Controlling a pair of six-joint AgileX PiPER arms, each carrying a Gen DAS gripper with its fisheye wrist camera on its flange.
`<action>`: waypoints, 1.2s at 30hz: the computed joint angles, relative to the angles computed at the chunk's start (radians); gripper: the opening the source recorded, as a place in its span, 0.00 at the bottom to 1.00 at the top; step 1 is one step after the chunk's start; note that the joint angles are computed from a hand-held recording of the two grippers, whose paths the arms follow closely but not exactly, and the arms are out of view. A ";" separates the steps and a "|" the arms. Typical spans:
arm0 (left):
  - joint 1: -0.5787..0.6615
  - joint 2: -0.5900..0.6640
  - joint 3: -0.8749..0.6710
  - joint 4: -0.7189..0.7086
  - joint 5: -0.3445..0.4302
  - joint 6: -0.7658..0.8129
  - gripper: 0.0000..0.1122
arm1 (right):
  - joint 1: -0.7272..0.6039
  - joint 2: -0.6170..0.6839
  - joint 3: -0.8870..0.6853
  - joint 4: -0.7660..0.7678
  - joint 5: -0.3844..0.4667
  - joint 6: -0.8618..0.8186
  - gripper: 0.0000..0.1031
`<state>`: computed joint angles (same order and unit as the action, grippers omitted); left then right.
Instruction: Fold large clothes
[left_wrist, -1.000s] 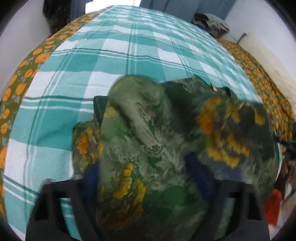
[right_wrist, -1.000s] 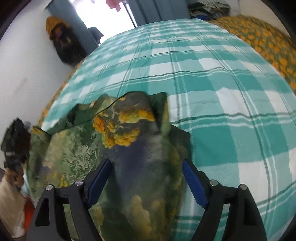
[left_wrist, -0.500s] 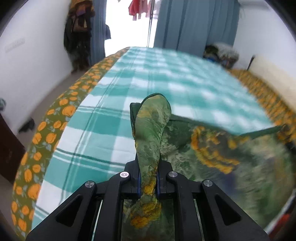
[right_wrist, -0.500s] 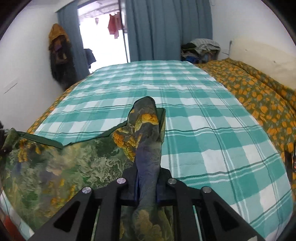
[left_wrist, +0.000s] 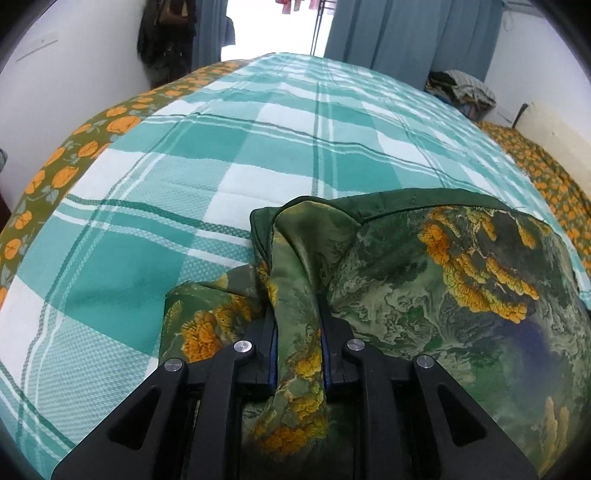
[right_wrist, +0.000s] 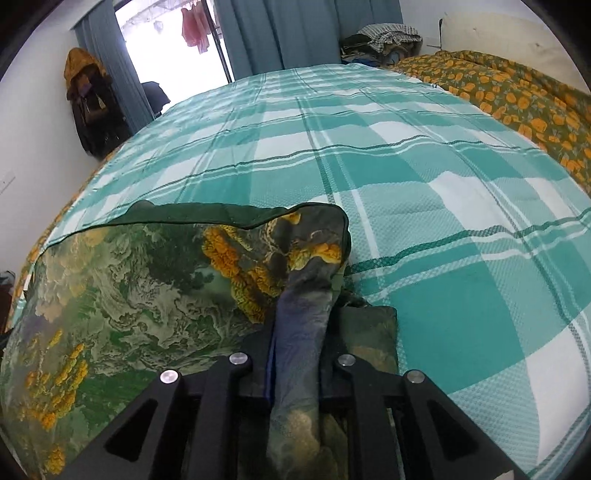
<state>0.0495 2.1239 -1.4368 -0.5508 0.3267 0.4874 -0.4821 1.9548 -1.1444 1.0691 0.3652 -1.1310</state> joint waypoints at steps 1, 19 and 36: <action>-0.003 -0.001 0.001 0.007 -0.003 -0.007 0.16 | 0.005 0.000 0.003 0.007 -0.009 -0.005 0.14; 0.022 0.002 -0.020 -0.078 0.057 0.065 0.22 | 0.005 0.001 0.006 0.062 0.008 -0.041 0.15; -0.340 -0.132 -0.249 0.244 0.329 -0.209 0.80 | -0.076 -0.169 0.035 -0.096 0.223 0.146 0.53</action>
